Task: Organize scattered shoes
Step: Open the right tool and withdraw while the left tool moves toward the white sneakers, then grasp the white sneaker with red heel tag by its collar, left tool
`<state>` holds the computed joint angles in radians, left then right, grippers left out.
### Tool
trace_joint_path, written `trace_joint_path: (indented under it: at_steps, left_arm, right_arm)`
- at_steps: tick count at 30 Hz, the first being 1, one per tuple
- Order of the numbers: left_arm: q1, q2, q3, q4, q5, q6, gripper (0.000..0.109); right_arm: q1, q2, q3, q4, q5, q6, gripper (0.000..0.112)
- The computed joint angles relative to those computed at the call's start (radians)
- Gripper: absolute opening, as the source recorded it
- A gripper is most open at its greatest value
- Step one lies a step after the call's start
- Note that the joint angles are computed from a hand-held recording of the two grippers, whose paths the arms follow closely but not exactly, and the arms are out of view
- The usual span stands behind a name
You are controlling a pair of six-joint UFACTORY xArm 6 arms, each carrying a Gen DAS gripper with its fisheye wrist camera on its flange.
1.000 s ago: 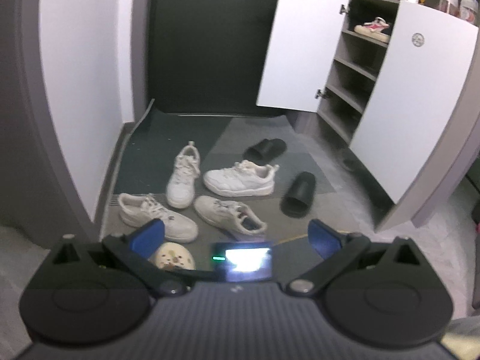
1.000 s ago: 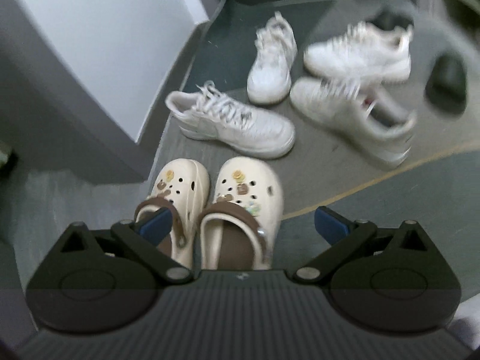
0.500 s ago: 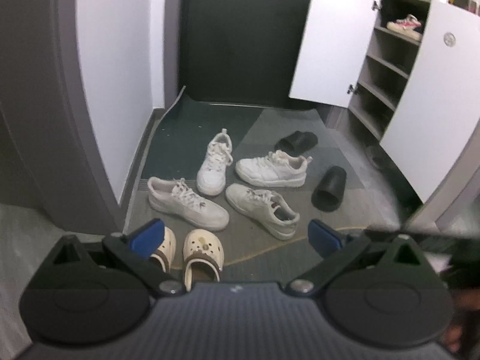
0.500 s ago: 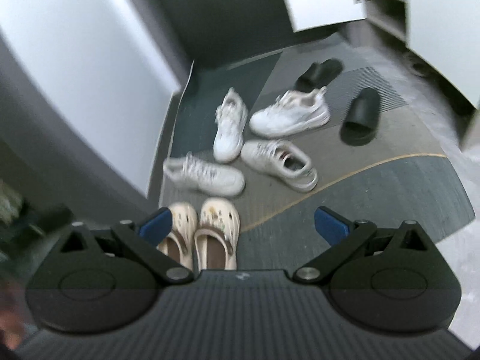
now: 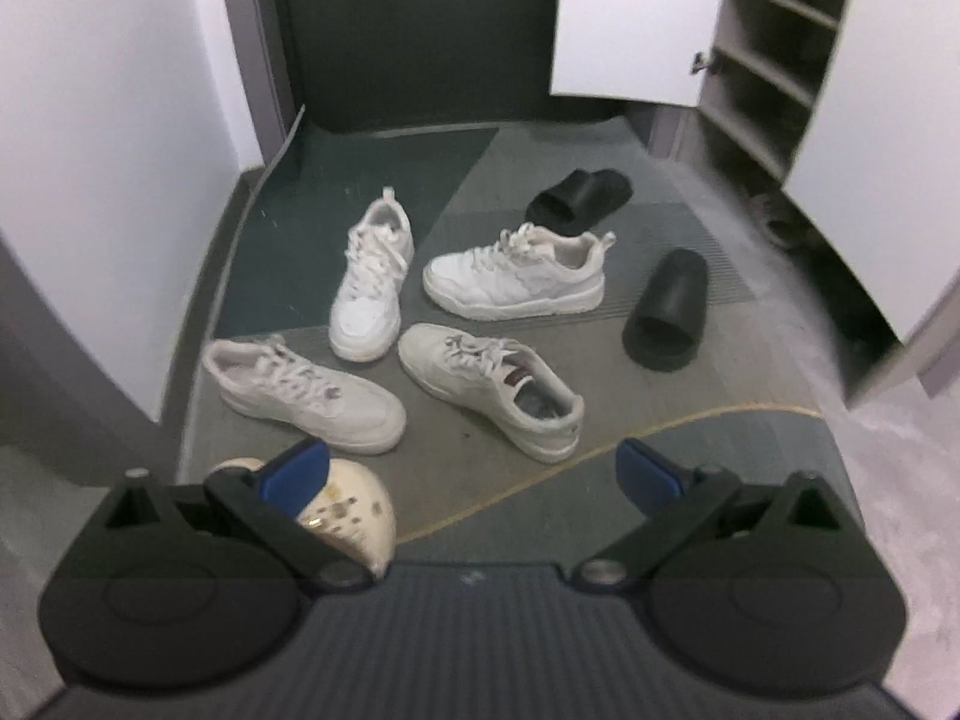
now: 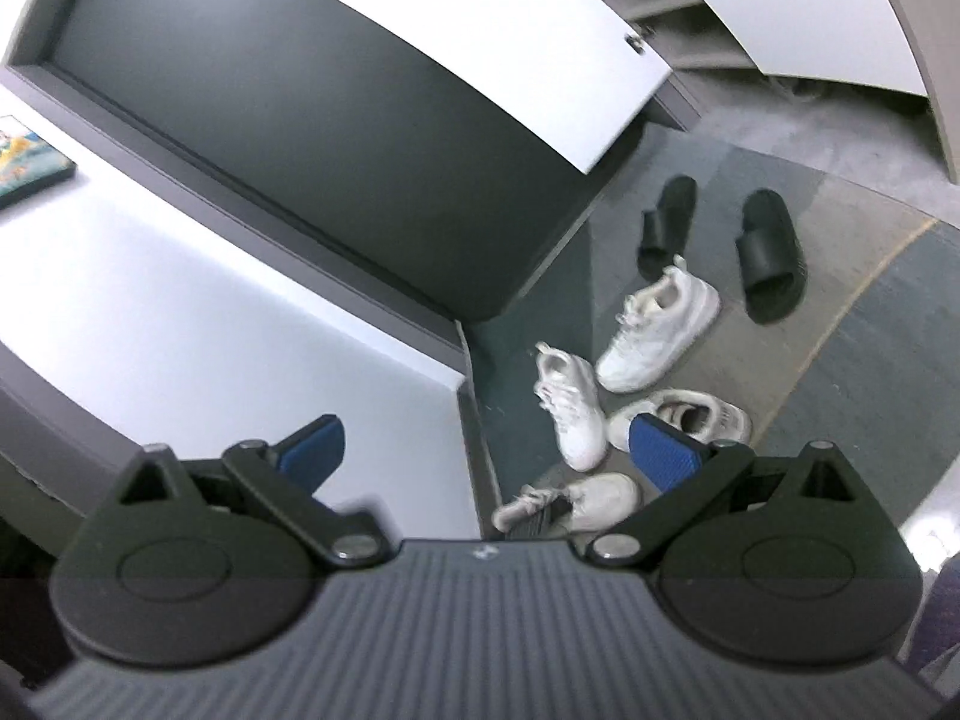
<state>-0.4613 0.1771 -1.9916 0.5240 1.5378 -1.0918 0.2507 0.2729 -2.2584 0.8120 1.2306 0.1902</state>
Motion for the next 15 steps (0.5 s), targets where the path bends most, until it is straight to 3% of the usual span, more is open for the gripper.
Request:
trace_joint_path:
  at_steps: [1, 3, 7, 11, 15]
  left_arm:
    - [0.044, 0.014, 0.055, -0.031, -0.076, -0.005, 0.103]
    - [0.092, 0.040, 0.111, -0.071, -0.147, -0.003, 0.101]
    - [0.179, 0.127, 0.172, -0.144, -0.272, 0.012, 0.098]
    - [0.241, 0.253, 0.114, -0.217, -0.292, 0.045, 0.097]
    - [0.284, 0.329, 0.104, -0.264, -0.356, 0.037, 0.095]
  right_arm:
    - [-0.003, 0.004, -0.010, -0.003, 0.008, 0.008, 0.103]
    - [-0.019, 0.025, -0.021, -0.011, 0.025, 0.067, 0.103]
    - [-0.014, 0.033, -0.006, -0.037, -0.031, 0.115, 0.103]
    - [0.011, 0.099, -0.079, -0.081, -0.041, 0.184, 0.103]
    - [0.023, 0.198, -0.227, -0.104, 0.048, 0.254, 0.103]
